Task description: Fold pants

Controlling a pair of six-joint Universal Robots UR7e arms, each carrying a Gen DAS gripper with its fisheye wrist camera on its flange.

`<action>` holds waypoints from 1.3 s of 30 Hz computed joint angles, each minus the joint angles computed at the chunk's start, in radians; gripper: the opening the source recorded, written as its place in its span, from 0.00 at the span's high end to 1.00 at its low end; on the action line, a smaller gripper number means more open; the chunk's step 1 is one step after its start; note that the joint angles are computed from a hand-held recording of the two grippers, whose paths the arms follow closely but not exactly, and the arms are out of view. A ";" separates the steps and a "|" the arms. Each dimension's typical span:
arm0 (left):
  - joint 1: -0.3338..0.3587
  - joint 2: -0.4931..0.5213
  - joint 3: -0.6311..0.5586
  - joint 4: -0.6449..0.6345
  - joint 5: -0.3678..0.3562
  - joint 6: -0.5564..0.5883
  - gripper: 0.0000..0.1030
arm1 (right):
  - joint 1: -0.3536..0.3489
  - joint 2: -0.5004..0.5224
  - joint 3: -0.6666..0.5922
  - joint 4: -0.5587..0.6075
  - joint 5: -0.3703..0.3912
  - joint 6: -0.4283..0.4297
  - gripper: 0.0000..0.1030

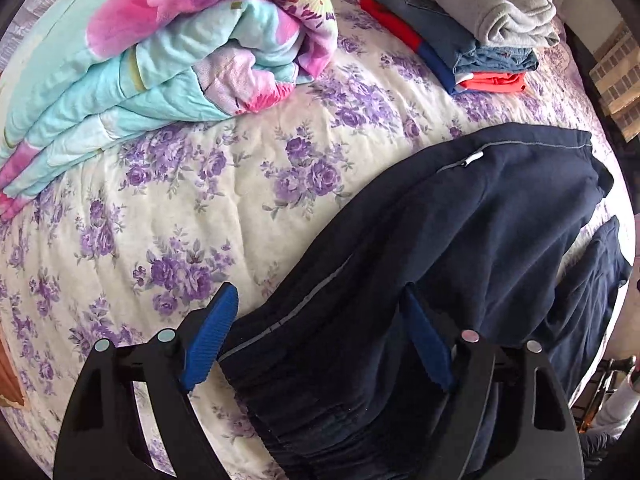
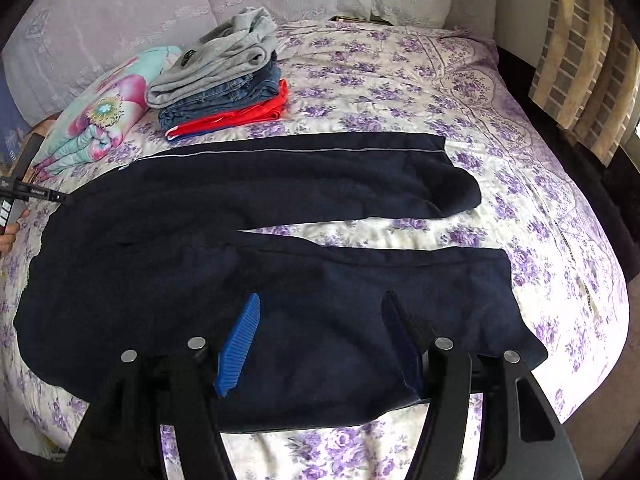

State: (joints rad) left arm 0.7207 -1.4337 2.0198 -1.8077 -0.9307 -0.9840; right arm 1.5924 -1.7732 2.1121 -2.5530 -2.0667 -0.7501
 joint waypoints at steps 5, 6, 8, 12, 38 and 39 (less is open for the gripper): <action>0.011 -0.071 0.044 -0.104 0.002 0.019 0.27 | 0.030 0.002 0.024 0.013 0.015 -0.018 0.38; 0.025 -0.069 0.042 -0.114 -0.021 0.034 0.41 | 0.033 0.003 0.024 0.022 0.020 -0.015 0.38; 0.055 -0.042 0.025 -0.092 -0.073 0.061 0.57 | 0.036 0.005 0.023 0.034 0.028 -0.011 0.38; 0.036 0.012 0.023 -0.054 -0.038 0.050 0.56 | 0.046 0.011 0.020 0.044 0.024 -0.011 0.38; -0.001 0.043 0.008 0.006 0.085 0.016 0.80 | 0.293 0.903 -0.619 0.357 -0.017 -0.304 0.34; 0.001 0.048 0.004 0.003 0.082 0.024 0.79 | 0.291 0.911 -0.625 0.368 -0.029 -0.310 0.34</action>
State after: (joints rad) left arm 0.7216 -1.3861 2.0239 -1.8044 -0.8486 -0.9601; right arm 1.8830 -0.8625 1.4875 -2.1855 -2.0958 -1.0604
